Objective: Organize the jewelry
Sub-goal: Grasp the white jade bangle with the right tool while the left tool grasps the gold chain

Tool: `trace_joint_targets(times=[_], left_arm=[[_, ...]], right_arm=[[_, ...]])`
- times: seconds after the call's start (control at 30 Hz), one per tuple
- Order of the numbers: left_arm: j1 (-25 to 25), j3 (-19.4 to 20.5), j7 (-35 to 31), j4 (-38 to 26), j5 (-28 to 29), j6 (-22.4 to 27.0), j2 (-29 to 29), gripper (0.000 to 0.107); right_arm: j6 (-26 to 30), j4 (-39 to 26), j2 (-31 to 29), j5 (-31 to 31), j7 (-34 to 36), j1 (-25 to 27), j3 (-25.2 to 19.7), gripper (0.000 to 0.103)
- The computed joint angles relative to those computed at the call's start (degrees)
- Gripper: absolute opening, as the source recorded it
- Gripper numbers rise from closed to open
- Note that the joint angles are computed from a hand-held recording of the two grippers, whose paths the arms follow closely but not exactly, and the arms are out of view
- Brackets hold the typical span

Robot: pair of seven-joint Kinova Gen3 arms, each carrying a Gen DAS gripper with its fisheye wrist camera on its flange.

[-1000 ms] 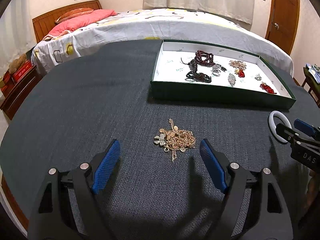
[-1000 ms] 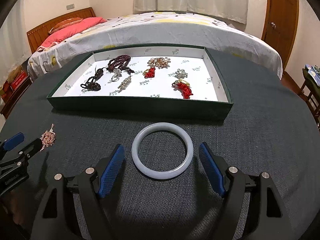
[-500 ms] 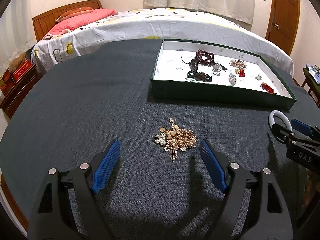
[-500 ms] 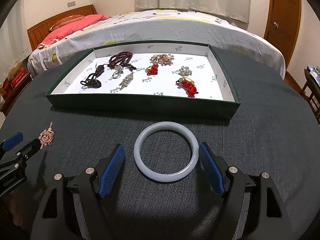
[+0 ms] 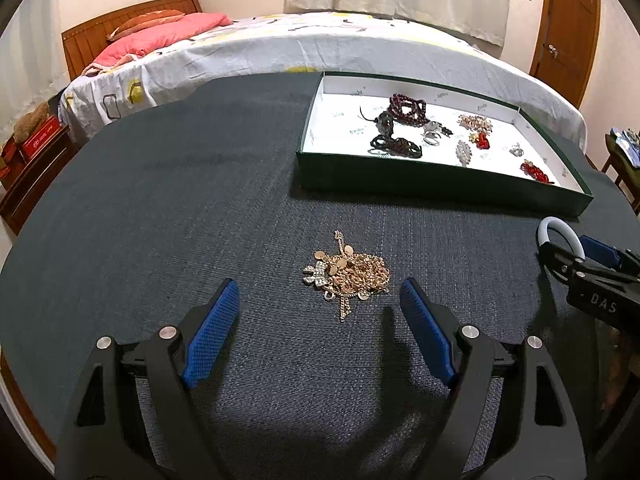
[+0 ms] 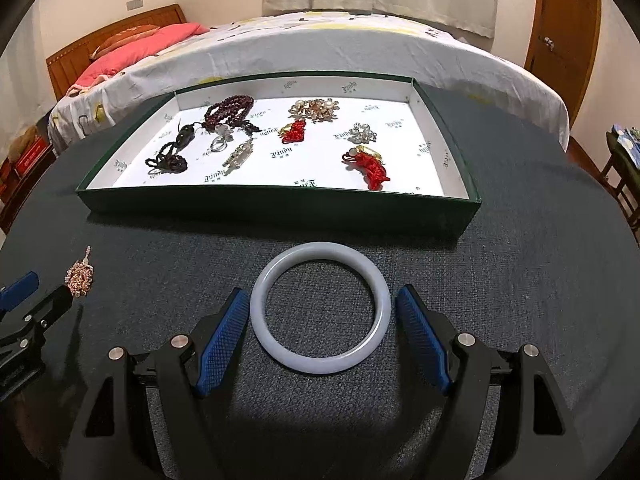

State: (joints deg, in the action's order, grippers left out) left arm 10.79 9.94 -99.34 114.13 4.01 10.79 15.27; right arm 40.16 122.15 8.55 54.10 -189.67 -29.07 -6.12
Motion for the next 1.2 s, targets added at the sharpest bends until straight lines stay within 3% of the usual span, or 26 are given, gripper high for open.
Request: trace_joint_targets(times=[0.23,0.5,0.7,0.77,0.8,1.07,1.2], left_arm=[[1.4,-0.8,0.7,-1.0,-0.8,0.3,1.0,0.082],[-2.6,2.9,-2.7,-3.6,2.3,3.3,3.2,0.079],[-5.6,5.8,-7.1,-2.9,4.5,2.4,2.9,0.049],[-7.4,7.5,-9.5,-2.6,6.1,2.1,2.9,0.029],[-8.3,8.3,-10.5,-2.6,6.7,2.1,2.9,0.025],[-16.2,16.1,-20.3,-1.6,14.3,1.5,3.1,0.011],[-17.2,16.9,-23.3,-1.6,17.4,1.9,3.2,0.011]], right_arm=[[-1.1,1.6,-1.3,1.1,-2.0,0.0,-0.4,0.068],[-1.8,2.8,-2.1,1.9,-3.7,0.1,-1.3,0.068],[-2.3,3.2,-2.4,2.4,-4.5,0.4,-1.5,0.068],[-2.5,3.4,-2.5,2.6,-4.7,0.4,-1.5,0.068],[-2.7,3.5,-2.6,2.7,-4.9,0.5,-1.6,0.068],[-2.9,4.5,-3.2,4.3,-7.6,0.4,-2.0,0.068],[-2.9,4.6,-3.3,4.5,-8.2,0.5,-2.3,0.068]])
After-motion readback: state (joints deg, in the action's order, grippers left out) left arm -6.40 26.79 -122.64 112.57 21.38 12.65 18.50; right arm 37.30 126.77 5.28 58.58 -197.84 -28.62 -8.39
